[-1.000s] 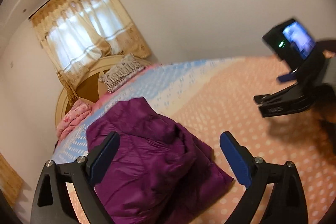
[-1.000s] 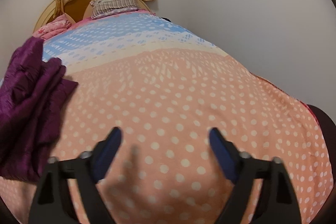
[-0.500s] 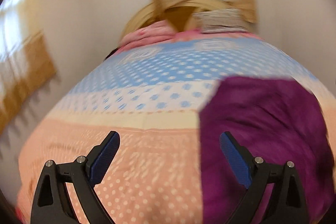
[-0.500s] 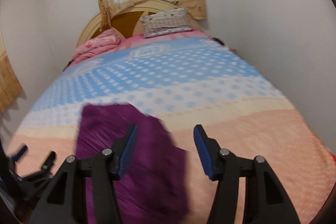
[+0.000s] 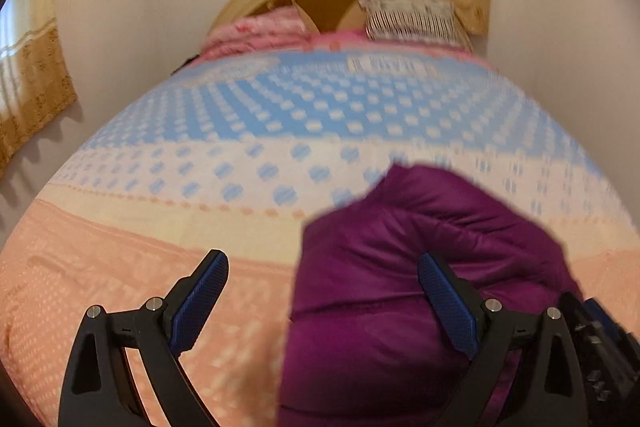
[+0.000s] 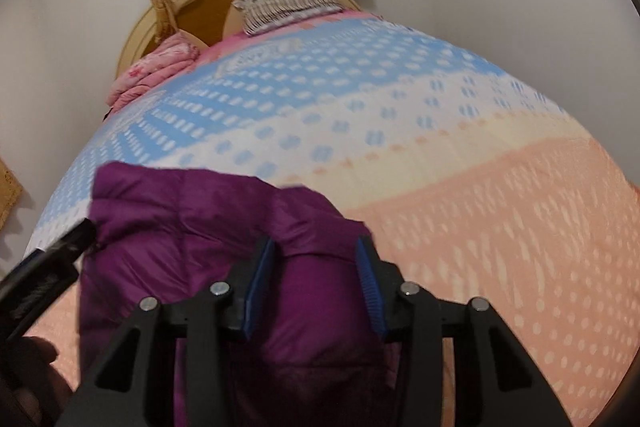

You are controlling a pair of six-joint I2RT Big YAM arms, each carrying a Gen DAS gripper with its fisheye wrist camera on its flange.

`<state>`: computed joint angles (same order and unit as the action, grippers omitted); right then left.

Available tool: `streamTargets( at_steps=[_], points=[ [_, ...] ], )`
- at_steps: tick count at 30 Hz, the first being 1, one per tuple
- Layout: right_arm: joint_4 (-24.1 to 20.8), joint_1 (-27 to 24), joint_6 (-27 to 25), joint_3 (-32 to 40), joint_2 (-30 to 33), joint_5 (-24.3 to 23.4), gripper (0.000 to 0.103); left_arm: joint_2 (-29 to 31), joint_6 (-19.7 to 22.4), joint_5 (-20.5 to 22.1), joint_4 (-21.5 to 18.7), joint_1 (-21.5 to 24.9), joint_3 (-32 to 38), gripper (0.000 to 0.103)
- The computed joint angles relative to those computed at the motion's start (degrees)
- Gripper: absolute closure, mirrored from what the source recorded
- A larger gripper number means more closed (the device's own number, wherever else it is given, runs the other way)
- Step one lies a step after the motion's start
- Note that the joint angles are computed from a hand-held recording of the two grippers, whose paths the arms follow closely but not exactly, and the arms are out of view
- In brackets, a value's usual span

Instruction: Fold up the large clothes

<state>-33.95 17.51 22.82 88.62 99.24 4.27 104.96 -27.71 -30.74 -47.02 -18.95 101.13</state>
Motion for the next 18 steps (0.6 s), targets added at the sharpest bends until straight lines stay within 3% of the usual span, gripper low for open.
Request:
streamTargets(
  at_steps=[7,12,18],
  points=[
    [2.6,-0.1,-0.6,-1.4,0.2,-0.6,0.058,1.1,-0.1,-1.0,3.8,-0.8,-2.2,0.005],
    [4.3,-0.2,-0.8,-2.9,0.1,-0.1,0.058,1.6,-1.1,4.3,4.7,0.4,-2.7,0.004],
    [4.1,-0.2,-1.0,-3.1,0.4,1.2,0.058,3.2,-0.9,4.8,3.9,0.2,-1.5,0.001]
  ],
)
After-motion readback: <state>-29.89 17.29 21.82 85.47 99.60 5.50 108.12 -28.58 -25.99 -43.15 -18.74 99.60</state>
